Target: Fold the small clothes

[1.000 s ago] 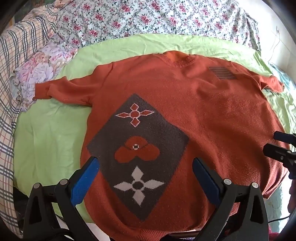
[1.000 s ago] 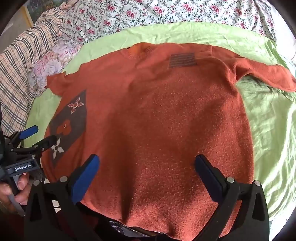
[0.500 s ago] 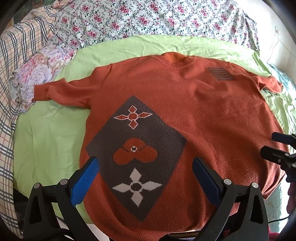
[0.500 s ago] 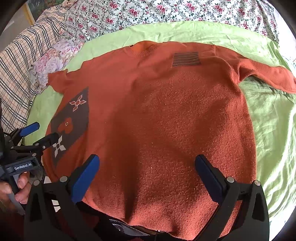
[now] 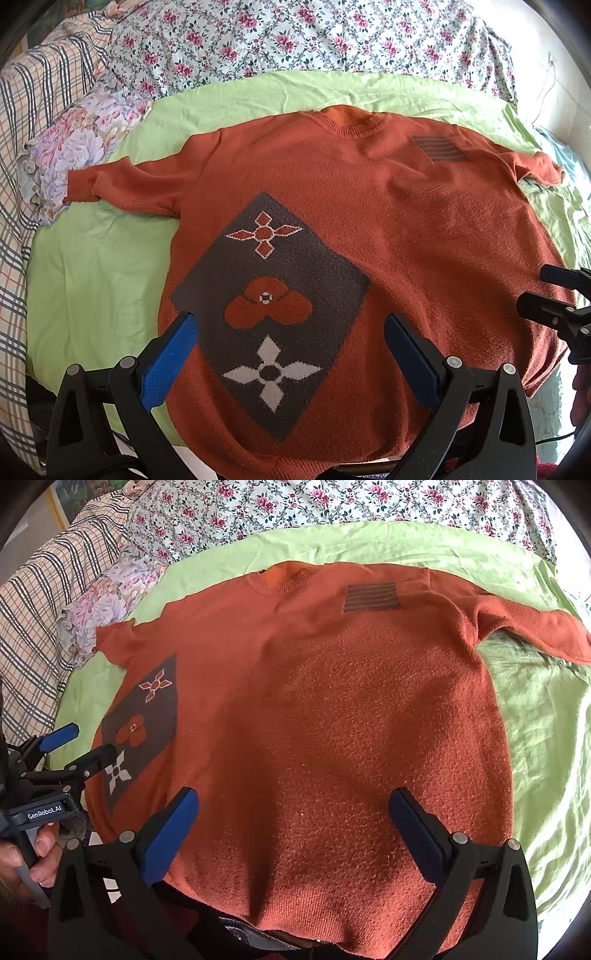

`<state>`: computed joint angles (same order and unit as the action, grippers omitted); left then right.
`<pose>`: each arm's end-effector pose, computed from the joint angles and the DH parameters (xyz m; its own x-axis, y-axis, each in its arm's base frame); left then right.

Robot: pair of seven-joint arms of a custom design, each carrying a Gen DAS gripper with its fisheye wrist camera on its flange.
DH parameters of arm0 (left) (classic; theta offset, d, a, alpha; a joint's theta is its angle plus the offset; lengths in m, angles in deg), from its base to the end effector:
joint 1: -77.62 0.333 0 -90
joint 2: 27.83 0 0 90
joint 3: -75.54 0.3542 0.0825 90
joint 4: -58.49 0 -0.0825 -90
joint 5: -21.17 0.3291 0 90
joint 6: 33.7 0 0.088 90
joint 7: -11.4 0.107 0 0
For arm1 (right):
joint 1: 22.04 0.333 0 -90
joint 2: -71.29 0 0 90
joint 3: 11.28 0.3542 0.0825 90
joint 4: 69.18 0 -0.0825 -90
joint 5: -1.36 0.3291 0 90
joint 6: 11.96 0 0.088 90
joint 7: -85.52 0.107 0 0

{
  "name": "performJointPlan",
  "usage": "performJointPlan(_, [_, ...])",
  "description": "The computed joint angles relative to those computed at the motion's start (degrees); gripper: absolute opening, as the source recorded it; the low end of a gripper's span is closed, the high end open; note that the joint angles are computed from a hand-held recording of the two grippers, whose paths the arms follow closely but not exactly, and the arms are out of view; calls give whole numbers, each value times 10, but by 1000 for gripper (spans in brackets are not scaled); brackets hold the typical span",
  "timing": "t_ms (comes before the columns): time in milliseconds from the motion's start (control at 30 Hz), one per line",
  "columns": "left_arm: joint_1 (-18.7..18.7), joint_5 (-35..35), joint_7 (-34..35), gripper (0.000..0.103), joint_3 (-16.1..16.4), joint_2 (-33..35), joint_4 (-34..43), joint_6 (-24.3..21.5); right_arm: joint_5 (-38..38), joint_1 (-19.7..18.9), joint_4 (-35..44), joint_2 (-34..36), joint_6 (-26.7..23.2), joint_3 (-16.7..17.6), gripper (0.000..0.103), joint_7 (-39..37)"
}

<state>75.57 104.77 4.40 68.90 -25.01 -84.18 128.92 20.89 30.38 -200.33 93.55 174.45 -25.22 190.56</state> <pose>0.4190 -0.1162 0.3562 0.2106 -0.9713 -0.1105 -0.8070 -0.1090 -0.5804 0.4521 0.3297 0.3366 0.1599 -0.9650 -0.2079 -0.8542 -0.0297 -0.5191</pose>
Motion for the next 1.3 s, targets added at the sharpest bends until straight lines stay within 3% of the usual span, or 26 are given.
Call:
performJointPlan(200, [0, -40, 39, 101, 0, 0, -3, 2, 6, -1, -3, -2, 4, 4, 103, -2])
performJointPlan(367, [0, 5, 4, 101, 3, 5, 3, 5, 16, -22, -12, -10, 21, 27, 103, -9])
performJointPlan(533, [6, 35, -23, 101, 5, 20, 15, 22, 31, 30, -13, -7, 8, -30, 103, -16])
performJointPlan(667, [10, 15, -4, 101, 8, 31, 22, 35, 31, 25, -16, -9, 7, -31, 103, -12])
performJointPlan(867, [11, 0, 10, 101, 13, 43, 32, 52, 42, -18, -23, -12, 23, 8, 103, -19])
performJointPlan(1067, [7, 1, 13, 101, 15, 56, 48, 53, 52, -89, -26, -15, 42, 75, 103, -34])
performJointPlan(1133, [8, 0, 16, 101, 17, 61, 55, 56, 59, -89, -30, -16, 48, 71, 103, -40])
performJointPlan(1233, [6, 8, 12, 101, 20, 66, 68, 55, 63, -138, -37, -23, 56, 112, 103, -46])
performJointPlan(1300, [6, 5, 14, 101, 21, 70, 77, 53, 56, -204, -49, -31, 73, 164, 103, -41])
